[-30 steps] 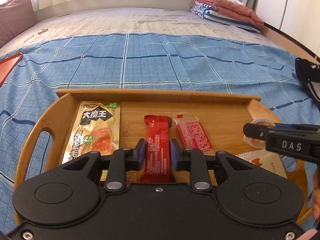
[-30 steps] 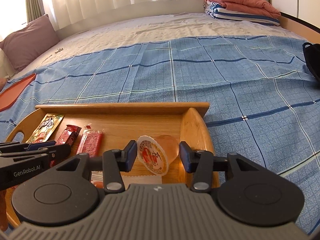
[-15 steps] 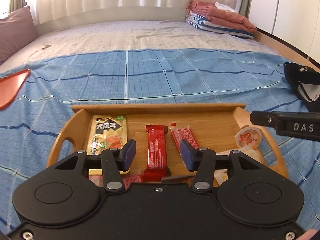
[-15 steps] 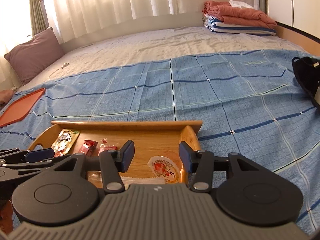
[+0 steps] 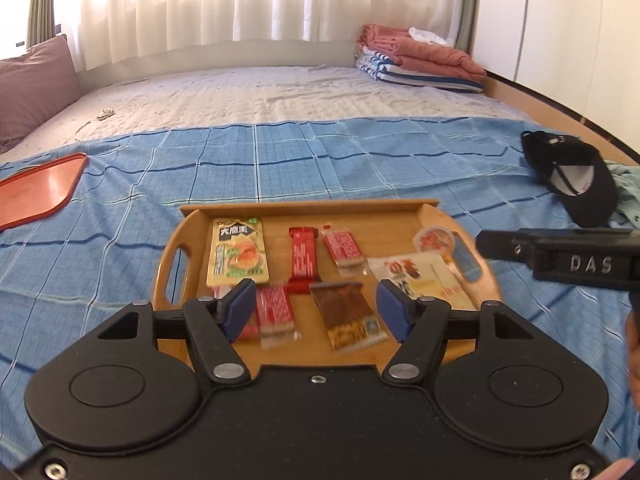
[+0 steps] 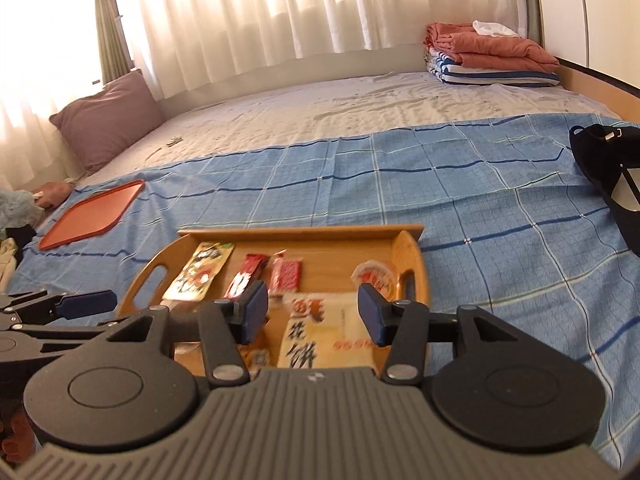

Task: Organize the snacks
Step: 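Withdraw both tools from the tray toward the remaining snacks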

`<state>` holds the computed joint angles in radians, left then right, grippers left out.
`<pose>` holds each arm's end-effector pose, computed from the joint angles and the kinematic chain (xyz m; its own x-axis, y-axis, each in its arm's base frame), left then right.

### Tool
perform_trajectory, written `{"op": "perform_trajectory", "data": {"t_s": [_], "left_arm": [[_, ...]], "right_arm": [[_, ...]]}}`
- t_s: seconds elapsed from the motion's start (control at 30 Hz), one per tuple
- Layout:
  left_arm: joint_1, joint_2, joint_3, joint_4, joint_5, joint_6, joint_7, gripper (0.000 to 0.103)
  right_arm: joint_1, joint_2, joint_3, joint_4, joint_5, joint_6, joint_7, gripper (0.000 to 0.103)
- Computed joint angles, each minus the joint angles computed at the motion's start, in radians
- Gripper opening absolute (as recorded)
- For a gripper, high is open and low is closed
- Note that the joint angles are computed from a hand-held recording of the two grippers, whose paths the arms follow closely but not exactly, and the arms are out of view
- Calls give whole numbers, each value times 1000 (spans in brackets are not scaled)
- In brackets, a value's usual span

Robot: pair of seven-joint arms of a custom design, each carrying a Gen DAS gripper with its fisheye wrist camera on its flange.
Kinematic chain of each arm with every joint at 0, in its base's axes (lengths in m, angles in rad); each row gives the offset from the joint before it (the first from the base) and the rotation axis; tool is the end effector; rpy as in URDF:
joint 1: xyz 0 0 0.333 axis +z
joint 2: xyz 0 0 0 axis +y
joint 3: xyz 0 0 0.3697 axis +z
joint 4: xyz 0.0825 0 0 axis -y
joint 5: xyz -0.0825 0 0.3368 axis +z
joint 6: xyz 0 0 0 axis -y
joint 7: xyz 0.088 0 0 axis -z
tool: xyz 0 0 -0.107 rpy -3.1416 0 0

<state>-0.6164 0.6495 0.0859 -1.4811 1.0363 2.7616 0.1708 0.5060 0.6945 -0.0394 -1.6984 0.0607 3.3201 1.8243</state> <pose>0.6119 -0.4209 0.4160 -0.0475 -0.9983 0.0324 -0.6354 0.0052 -0.7722 0.6495 0.3287 0.3802 0.2667 -0.9392 -0.2163 -0.6374 -0.0035 -0.7706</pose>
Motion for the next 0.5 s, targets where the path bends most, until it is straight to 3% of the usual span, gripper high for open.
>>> {"op": "perform_trajectory", "data": {"t_s": [0.2,0.5], "left_arm": [[-42,-124,13,-148,162,8,-144,71],[-25,-275,-79,-330,314,-41,-311,73]], "right_arm": [[42,-95,-5,-163,12,65,-15,64],[115,-215,-24,-359,87,171,-78,66]]}}
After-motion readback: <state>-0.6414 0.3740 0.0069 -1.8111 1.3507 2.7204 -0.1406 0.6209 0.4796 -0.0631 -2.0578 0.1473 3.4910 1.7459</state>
